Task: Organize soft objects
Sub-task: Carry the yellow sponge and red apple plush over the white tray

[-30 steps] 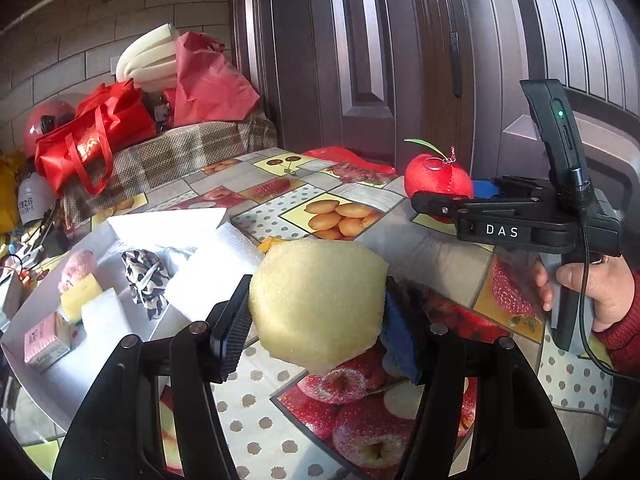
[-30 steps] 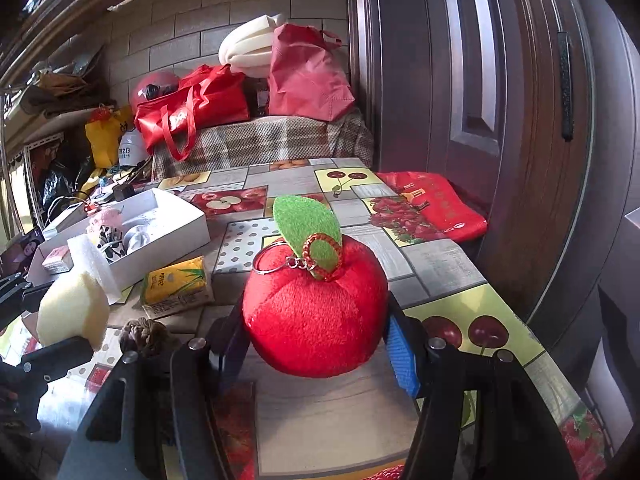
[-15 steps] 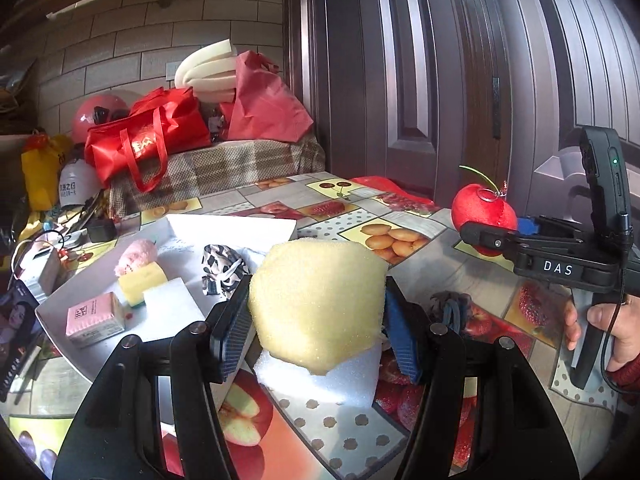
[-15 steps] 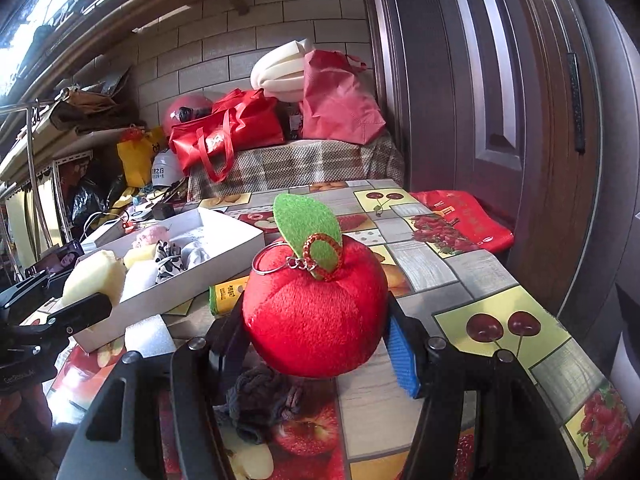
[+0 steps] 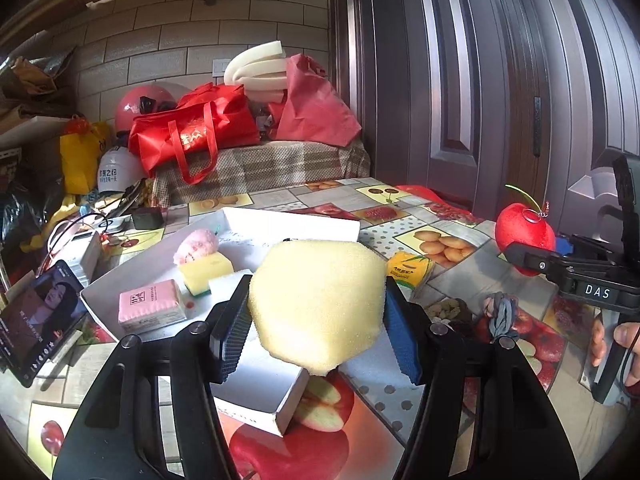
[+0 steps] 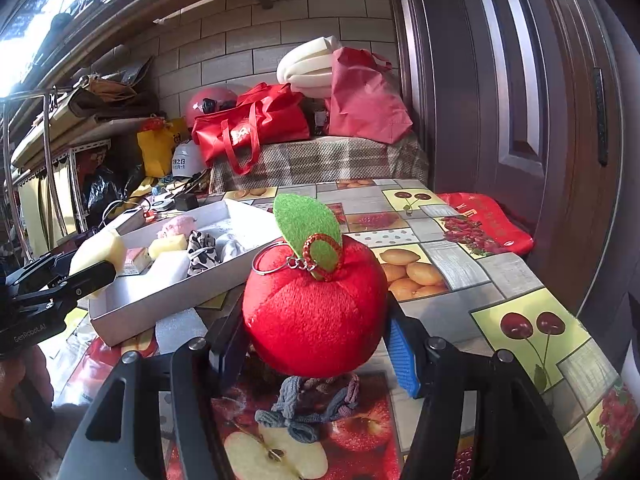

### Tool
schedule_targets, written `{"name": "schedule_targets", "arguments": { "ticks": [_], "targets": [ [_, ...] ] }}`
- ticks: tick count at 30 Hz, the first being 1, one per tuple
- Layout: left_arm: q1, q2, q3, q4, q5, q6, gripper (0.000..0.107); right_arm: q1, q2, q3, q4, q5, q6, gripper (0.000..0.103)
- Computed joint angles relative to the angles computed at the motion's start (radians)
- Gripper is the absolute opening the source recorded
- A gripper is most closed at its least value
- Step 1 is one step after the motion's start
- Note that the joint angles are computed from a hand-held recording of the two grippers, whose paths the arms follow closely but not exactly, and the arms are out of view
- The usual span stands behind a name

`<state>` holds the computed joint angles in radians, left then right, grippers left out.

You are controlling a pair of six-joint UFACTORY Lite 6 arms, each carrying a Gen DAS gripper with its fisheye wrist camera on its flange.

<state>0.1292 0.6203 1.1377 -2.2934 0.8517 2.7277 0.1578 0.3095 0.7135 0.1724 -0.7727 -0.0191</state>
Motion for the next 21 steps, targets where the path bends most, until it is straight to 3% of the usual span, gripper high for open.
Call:
{"name": "schedule_targets", "arguments": {
  "ticks": [21],
  "targets": [
    [0.076,0.146,0.234,-0.006,-0.1,-0.085,0.062,0.131,0.116,0.159,0.082,0.073,-0.098,0.062]
  ]
}}
